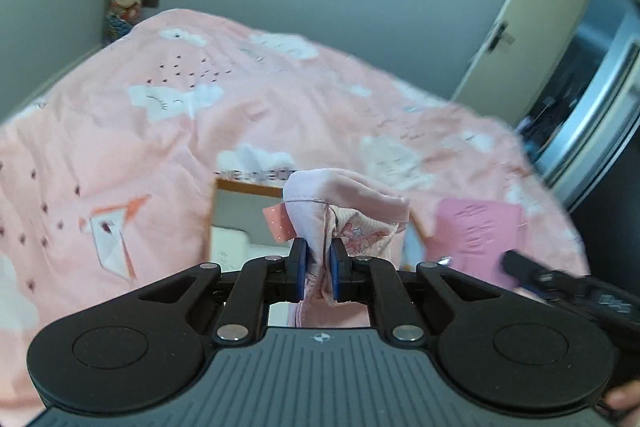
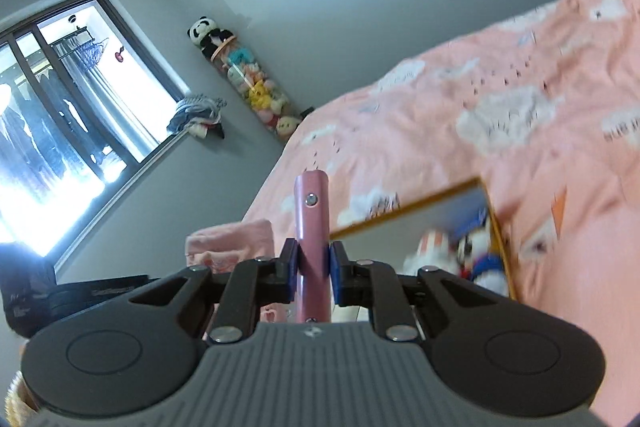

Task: Organize objects
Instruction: 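Lift and carry pouch and wallet over the orange box with both tools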

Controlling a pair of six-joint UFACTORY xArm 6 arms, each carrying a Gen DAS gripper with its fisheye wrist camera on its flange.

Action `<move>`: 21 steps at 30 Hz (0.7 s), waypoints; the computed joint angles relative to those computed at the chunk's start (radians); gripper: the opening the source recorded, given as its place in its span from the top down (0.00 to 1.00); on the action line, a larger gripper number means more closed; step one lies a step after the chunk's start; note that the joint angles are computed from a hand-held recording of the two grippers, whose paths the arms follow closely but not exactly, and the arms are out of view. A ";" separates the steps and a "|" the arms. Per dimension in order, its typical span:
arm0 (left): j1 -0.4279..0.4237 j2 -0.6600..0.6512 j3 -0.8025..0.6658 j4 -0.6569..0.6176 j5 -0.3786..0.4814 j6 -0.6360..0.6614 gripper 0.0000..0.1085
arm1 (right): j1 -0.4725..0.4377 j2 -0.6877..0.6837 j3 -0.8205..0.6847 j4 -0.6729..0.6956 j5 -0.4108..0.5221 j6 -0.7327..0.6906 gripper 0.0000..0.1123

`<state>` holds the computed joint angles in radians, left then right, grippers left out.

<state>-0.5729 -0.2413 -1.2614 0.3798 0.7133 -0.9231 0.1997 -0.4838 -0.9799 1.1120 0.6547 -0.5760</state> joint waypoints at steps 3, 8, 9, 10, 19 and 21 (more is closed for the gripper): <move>0.012 0.151 -0.138 0.007 0.098 0.050 0.88 | 0.030 0.088 -0.054 -0.038 -0.060 0.008 0.84; 0.038 0.377 -0.327 -0.075 0.226 0.157 0.88 | 0.041 0.205 -0.111 -0.070 -0.080 0.022 0.84; 0.044 0.401 -0.345 -0.091 0.242 0.163 0.88 | 0.043 0.223 -0.119 -0.074 -0.085 0.021 0.84; 0.050 0.426 -0.359 -0.107 0.258 0.167 0.88 | 0.046 0.240 -0.127 -0.081 -0.090 0.020 0.84; 0.110 0.572 -0.488 -0.259 0.306 0.116 0.88 | 0.052 0.362 -0.207 -0.102 -0.090 0.006 0.84; 0.123 0.590 -0.502 -0.283 0.314 0.098 0.88 | 0.048 0.388 -0.226 -0.101 -0.079 0.017 0.84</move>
<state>-0.4498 0.3489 -1.7638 0.0968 1.0272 -0.8252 0.2473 -0.0957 -1.2061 1.0107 0.5760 -0.5588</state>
